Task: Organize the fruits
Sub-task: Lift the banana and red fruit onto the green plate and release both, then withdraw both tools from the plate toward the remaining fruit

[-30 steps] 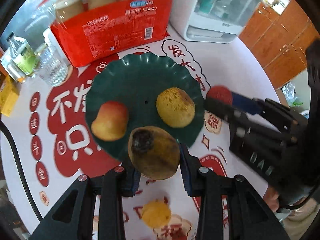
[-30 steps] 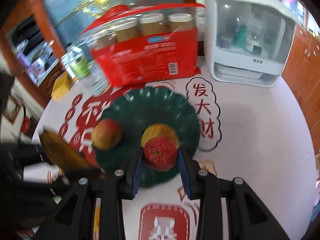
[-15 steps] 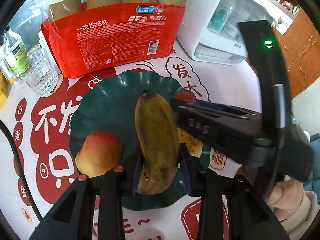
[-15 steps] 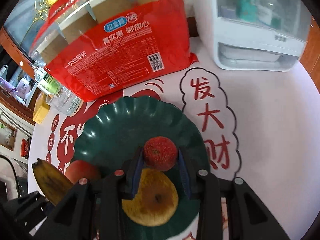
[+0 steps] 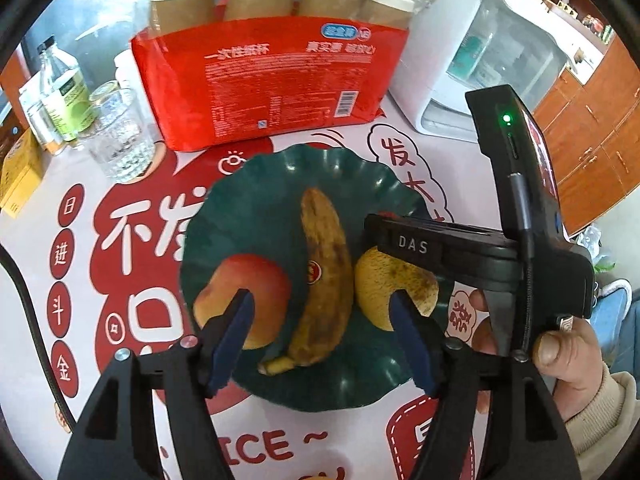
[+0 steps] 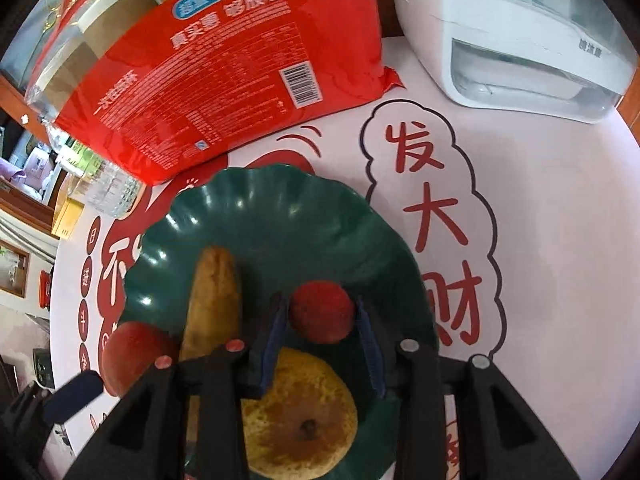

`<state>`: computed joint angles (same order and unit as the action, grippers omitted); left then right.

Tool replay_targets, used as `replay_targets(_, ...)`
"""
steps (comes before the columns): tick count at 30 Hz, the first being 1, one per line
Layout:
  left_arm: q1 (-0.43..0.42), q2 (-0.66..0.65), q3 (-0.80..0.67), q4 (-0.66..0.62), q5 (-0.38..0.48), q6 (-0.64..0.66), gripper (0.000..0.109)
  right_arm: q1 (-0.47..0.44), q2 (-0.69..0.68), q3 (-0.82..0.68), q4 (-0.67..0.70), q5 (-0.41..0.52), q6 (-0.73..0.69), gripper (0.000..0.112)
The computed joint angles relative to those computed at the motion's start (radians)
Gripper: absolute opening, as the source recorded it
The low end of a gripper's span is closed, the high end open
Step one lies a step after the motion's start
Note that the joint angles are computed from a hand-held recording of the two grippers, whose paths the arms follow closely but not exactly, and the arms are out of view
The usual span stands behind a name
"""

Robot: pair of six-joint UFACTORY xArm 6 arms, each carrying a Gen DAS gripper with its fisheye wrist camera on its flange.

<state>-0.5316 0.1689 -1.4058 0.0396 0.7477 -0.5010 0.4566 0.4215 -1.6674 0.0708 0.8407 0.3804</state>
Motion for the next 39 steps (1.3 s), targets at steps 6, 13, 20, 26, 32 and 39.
replay_targets(6,0.0,-0.059,0.045,0.055,0.004,-0.043,0.071,0.016,-0.04,0.028,-0.006,-0.016,-0.015,0.044)
replay_targets(13,0.0,-0.137,0.096,0.103,0.031,-0.083,0.072,0.032,-0.106,0.076,-0.019,-0.032,-0.015,0.045)
replay_targets(20,-0.014,-0.244,0.177,0.166,0.067,-0.151,0.074,0.06,-0.227,0.19,-0.053,-0.057,0.007,0.045)
replay_targets(26,-0.037,-0.369,0.279,0.22,0.111,-0.211,0.074,0.089,-0.372,0.344,-0.074,-0.08,0.033,0.045)
replay_targets(32,-0.065,-0.523,0.401,0.276,0.186,-0.271,0.074,0.138,-0.552,0.521,-0.108,-0.093,0.069,0.045)
replay_targets(39,-0.108,-0.693,0.52,0.299,0.254,-0.369,0.074,0.189,-0.729,0.673,-0.132,-0.089,0.112,0.045)
